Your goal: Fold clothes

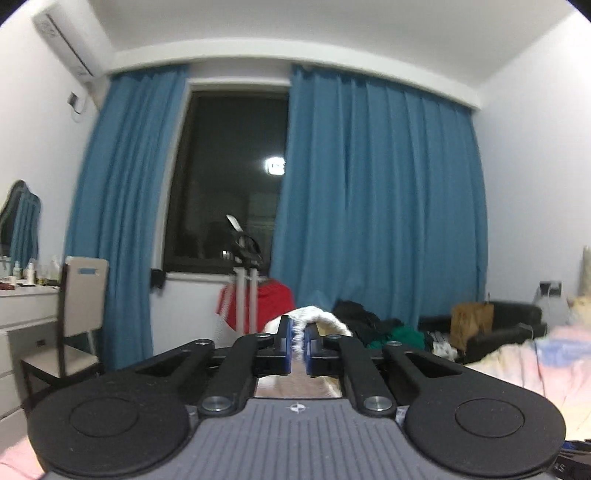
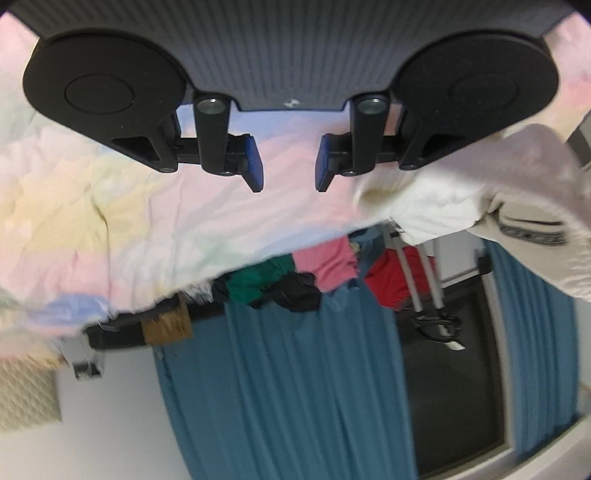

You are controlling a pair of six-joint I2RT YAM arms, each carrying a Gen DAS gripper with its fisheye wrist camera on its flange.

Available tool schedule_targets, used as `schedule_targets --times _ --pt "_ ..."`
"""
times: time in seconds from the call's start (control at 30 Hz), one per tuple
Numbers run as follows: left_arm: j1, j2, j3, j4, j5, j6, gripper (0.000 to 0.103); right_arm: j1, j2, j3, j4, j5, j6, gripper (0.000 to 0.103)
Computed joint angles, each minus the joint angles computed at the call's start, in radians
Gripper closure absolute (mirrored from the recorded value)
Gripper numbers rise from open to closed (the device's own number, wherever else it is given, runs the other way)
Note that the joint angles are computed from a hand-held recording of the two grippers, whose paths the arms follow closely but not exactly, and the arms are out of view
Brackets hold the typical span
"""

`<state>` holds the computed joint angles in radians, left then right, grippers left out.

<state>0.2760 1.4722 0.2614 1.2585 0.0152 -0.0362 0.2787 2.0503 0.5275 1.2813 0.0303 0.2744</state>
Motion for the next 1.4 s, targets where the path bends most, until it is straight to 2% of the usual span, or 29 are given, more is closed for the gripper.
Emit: schedule_targets --times 0.13,0.17,0.2,0.27,0.37,0.47,0.53,0.6,0.67,0.73,0.83,0.93,1.03,1.1,1.27,1.4 --pt "0.309 -0.333 -0.118 -0.229 0.251 -0.099 0.097 0.039 -0.101 -0.085 -0.005 -0.03 -0.038 0.068" --pt "0.398 -0.377 -0.129 -0.281 0.315 -0.106 0.097 0.051 -0.135 -0.105 -0.024 -0.04 -0.043 0.068" --pt "0.493 -0.398 -0.133 -0.319 0.383 -0.107 0.097 0.064 -0.171 -0.122 -0.054 -0.058 -0.041 0.068" --pt "0.667 -0.33 -0.112 -0.336 0.496 -0.086 0.097 0.092 -0.244 -0.153 -0.118 -0.093 -0.036 0.068" --pt "0.753 -0.109 -0.004 -0.377 0.5 -0.001 0.097 0.163 -0.307 -0.176 -0.189 -0.135 -0.081 0.068" --pt "0.8 0.067 0.116 -0.45 0.486 0.045 0.096 0.257 -0.28 -0.16 -0.25 -0.155 -0.095 0.068" --pt "0.875 0.121 0.155 -0.47 0.548 0.054 0.096 0.304 -0.24 -0.121 -0.317 -0.179 -0.098 0.06" --pt "0.935 0.176 0.202 -0.494 0.597 0.063 0.096 0.343 -0.18 -0.057 -0.395 -0.181 -0.095 0.046" --pt "0.92 0.212 0.246 -0.497 0.589 0.046 0.096 0.367 -0.128 0.001 -0.45 -0.185 -0.107 0.041" --pt "0.897 0.235 0.276 -0.496 0.573 0.025 0.096 0.391 -0.072 0.058 -0.494 -0.19 -0.111 0.041" --pt "0.886 0.228 0.227 -0.454 0.56 0.013 0.096 0.427 0.006 0.107 -0.455 -0.154 -0.082 0.042" --pt "0.856 0.231 0.19 -0.415 0.531 -0.003 0.095 0.427 0.035 0.135 -0.423 -0.12 -0.057 0.046" --pt "0.836 0.253 0.177 -0.391 0.501 0.002 0.095 0.418 0.042 0.13 -0.385 -0.117 -0.052 0.065" --pt "0.827 0.27 0.181 -0.394 0.48 0.007 0.095 0.433 0.014 0.118 -0.374 -0.071 -0.084 0.069" --pt "0.826 0.274 0.2 -0.499 0.488 0.013 0.094 0.436 -0.144 0.016 -0.321 0.013 -0.116 0.075" --pt "0.823 0.256 0.2 -0.623 0.523 0.011 0.093 0.512 -0.301 -0.102 -0.235 0.186 -0.283 0.076"
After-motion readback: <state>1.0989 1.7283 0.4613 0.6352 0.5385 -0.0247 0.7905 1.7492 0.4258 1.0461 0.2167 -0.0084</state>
